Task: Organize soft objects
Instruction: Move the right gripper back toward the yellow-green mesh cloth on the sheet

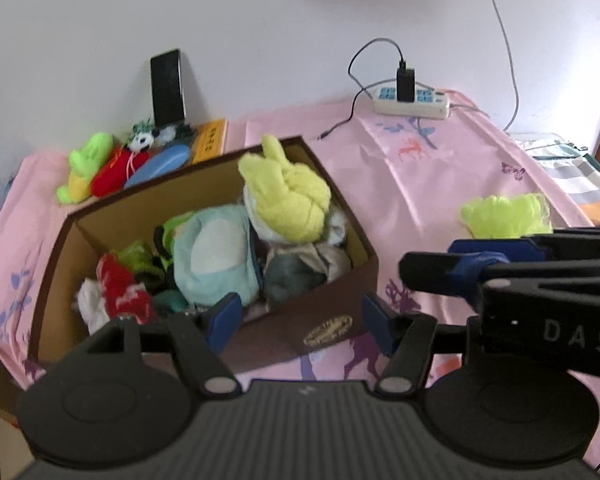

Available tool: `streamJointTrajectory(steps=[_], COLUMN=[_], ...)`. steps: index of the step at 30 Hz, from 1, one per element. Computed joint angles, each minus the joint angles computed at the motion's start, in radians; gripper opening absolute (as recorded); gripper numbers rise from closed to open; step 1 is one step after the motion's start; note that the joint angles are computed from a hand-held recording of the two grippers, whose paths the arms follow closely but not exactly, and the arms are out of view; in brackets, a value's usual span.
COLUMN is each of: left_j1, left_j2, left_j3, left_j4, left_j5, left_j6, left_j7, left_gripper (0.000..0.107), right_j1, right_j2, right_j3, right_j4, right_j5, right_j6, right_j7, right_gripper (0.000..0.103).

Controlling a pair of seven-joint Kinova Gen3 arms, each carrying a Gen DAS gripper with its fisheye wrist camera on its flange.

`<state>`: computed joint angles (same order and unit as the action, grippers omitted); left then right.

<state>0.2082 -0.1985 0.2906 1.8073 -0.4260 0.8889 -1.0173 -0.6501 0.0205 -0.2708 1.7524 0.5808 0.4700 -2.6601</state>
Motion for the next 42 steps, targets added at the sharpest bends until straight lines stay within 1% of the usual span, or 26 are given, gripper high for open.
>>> streamJointTrajectory(steps=[7, 15, 21, 31, 35, 42], left_j1=[0.016, 0.070, 0.130, 0.235, 0.270, 0.312], left_j2=[0.014, 0.060, 0.109, 0.204, 0.241, 0.278], left_j3=[0.038, 0.040, 0.032, 0.000, -0.018, -0.042], left_j4=[0.000, -0.020, -0.042, -0.101, -0.129, -0.154], left_j5=[-0.033, -0.053, -0.075, -0.076, -0.057, -0.040], left_j6=[0.049, 0.093, 0.101, 0.077, 0.072, 0.068], left_j7=[0.074, 0.111, 0.129, 0.094, 0.057, 0.006], left_gripper=[0.065, 0.065, 0.065, 0.065, 0.065, 0.067], right_j1=[0.015, 0.044, 0.073, 0.145, 0.171, 0.210], right_j2=[-0.021, -0.034, -0.051, -0.091, -0.105, -0.117], right_j3=[-0.008, -0.011, -0.008, -0.013, -0.018, -0.017], right_j4=[0.029, 0.057, 0.080, 0.127, 0.146, 0.174], right_j5=[-0.044, -0.118, -0.163, -0.185, -0.189, -0.211], right_j6=[0.017, 0.015, 0.018, 0.037, 0.045, 0.037], right_j7=[0.030, 0.083, 0.117, 0.099, 0.087, 0.079], right_gripper=[0.018, 0.018, 0.018, 0.018, 0.018, 0.018])
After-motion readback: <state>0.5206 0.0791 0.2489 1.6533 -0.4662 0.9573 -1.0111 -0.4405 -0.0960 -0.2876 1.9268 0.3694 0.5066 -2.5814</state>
